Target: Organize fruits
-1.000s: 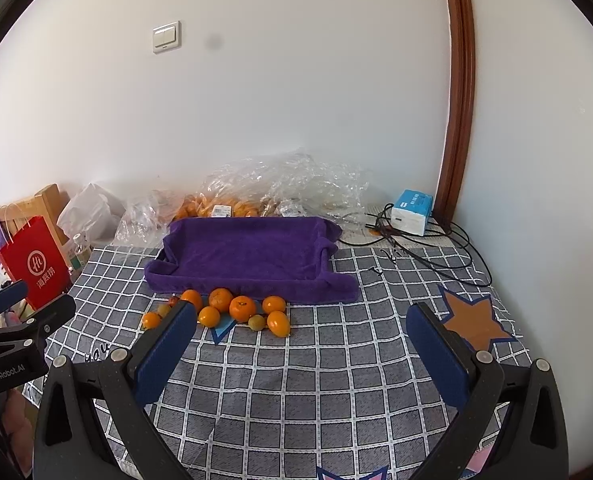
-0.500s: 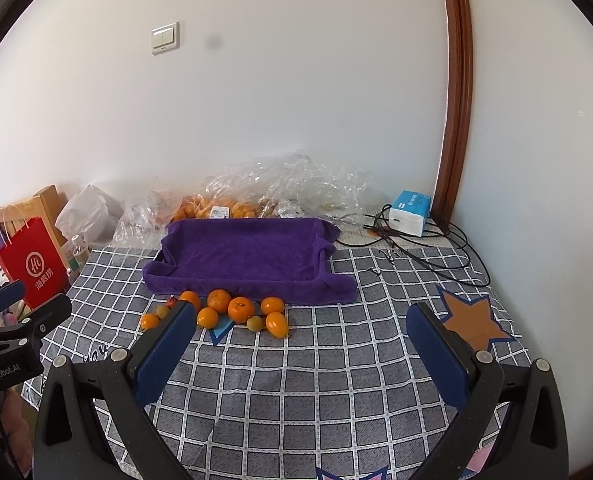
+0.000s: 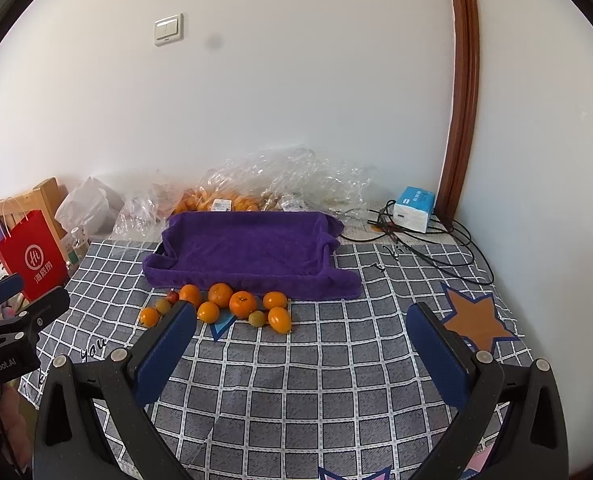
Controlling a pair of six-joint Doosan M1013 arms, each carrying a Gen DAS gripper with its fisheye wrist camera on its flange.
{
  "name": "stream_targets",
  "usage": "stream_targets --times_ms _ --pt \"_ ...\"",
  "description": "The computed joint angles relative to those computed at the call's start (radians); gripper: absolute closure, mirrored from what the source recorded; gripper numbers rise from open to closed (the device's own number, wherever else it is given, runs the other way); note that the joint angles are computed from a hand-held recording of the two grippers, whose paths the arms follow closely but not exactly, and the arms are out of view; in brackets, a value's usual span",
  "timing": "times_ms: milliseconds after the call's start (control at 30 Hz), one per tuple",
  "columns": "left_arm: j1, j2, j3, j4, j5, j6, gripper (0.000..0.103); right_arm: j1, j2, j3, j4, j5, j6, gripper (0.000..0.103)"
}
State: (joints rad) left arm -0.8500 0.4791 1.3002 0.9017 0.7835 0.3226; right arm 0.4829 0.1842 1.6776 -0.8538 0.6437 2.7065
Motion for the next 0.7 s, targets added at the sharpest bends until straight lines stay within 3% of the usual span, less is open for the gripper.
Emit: stream_targets --times_ms 200,500,700 --pt "0.016 0.029 -0.027 -0.026 -0.005 0.032 0.000 -0.017 0.023 -0.001 0.009 -0.042 0.003 0.000" --pt "0.059 0.092 -0.076 -0.134 -0.031 0.122 0.000 -0.075 0.103 -0.038 0.196 -0.080 -0.160 0.001" --pt "0.098 0.117 -0.076 -0.236 -0.069 0.192 0.005 -0.121 0.166 -0.063 0.395 -0.114 -0.330 0.015"
